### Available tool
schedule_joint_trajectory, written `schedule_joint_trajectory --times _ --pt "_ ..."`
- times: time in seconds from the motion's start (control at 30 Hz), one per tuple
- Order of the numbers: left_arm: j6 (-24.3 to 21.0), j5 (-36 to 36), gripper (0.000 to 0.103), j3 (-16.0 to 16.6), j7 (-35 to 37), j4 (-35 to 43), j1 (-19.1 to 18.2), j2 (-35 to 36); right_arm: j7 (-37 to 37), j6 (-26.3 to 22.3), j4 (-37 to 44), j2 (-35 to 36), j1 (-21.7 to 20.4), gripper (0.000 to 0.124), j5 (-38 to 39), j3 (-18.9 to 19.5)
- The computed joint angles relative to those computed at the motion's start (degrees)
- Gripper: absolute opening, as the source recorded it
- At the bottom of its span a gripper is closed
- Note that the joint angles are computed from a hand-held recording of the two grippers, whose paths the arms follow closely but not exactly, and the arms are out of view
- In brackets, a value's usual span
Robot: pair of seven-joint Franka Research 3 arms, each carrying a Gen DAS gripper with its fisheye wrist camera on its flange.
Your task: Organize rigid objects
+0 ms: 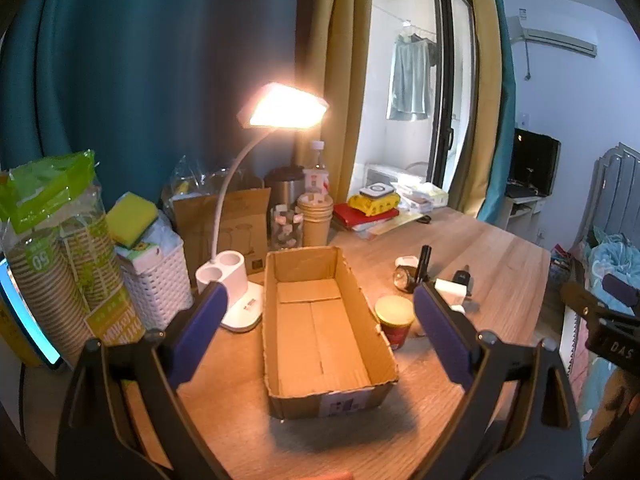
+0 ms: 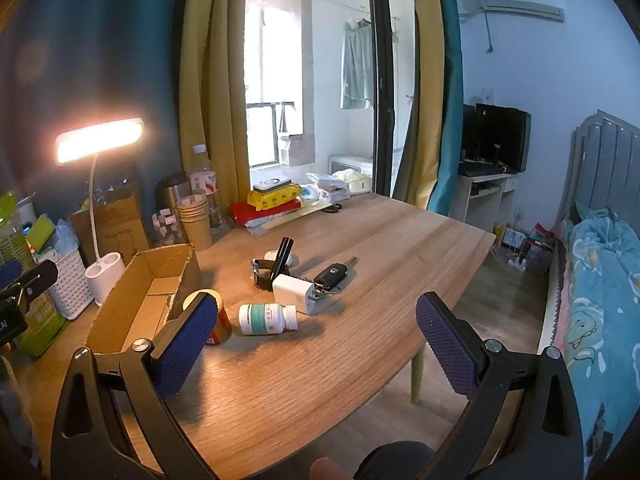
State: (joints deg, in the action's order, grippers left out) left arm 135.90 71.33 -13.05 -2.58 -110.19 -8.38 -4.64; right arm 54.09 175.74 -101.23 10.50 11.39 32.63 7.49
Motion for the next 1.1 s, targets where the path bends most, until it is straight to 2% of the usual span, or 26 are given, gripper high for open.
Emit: schedule_joint_trajectory --times 1.1 --pt "-0.1 -0.4 0.095 -0.2 0.1 0.1 -0.1 -0.2 0.5 -0.6 0.7 0.3 0.0 0.101 -0.5 -0.1"
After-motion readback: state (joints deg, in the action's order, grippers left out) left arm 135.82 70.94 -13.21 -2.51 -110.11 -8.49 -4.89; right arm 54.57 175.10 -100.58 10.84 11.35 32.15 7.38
